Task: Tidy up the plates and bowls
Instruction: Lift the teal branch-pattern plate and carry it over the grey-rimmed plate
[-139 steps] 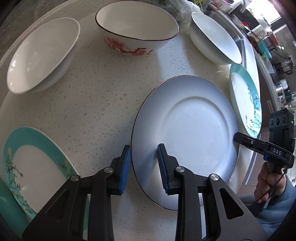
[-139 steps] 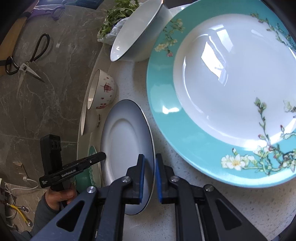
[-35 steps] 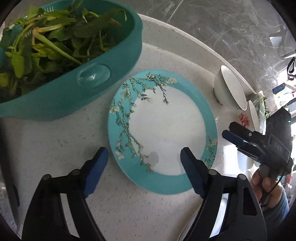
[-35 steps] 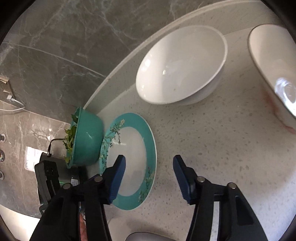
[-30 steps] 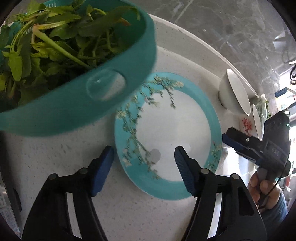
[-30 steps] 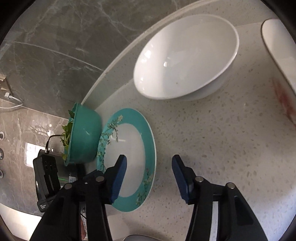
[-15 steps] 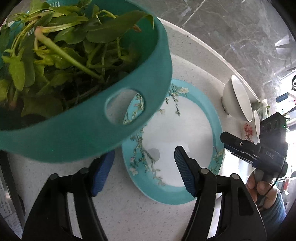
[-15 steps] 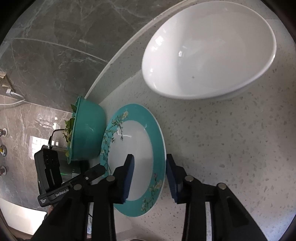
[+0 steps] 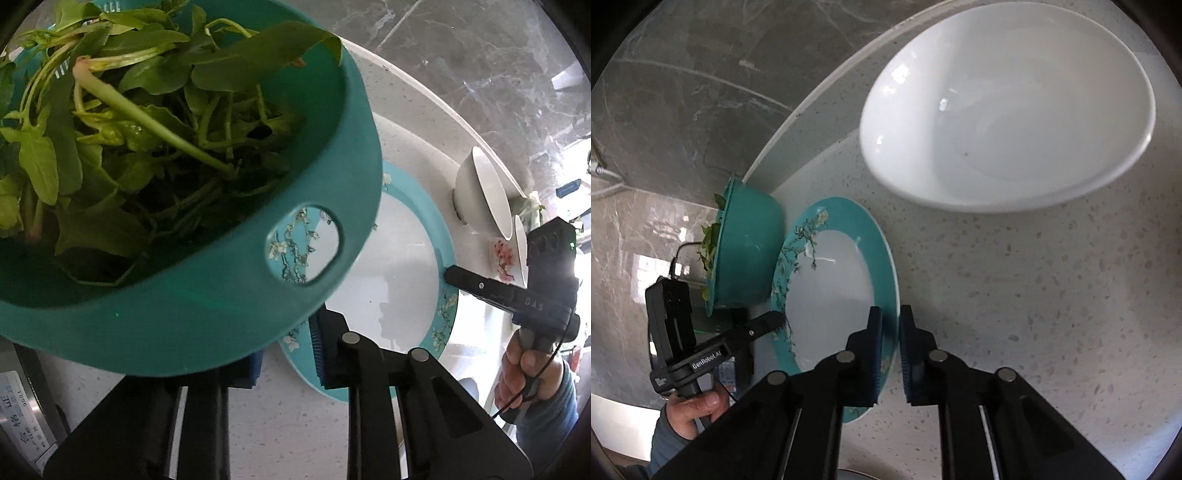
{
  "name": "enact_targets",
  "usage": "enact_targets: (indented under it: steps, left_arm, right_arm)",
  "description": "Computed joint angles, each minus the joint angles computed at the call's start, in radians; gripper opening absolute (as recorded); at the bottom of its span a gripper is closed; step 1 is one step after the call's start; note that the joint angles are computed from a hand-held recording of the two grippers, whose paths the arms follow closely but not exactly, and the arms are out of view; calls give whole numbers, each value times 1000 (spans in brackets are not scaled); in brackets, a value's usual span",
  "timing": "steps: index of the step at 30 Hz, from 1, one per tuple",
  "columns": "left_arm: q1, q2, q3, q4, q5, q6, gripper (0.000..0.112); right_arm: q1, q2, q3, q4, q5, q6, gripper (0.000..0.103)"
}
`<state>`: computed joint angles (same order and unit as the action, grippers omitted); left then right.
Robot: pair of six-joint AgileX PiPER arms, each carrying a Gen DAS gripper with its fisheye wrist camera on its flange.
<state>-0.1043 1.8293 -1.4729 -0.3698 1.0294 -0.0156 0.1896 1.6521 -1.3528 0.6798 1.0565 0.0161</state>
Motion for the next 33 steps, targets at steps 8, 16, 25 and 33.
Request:
enact_targets:
  steps: [8,16,25,33]
  left_arm:
    - [49,6,5,-59,23,40,13]
    - [45,3,8,-75,27,48,11]
    - [12,-13,-15,-55,39,9,12]
    - [-8,-49,1,-54,33,4,12]
  right_arm:
    - [9,-14,6,-26,-7,29,11]
    - [-6,-18,13,-11,11,19,12]
    - [-2,-43,26,-8,10,28,12]
    - [8,-85,51,-32,-9,26,12]
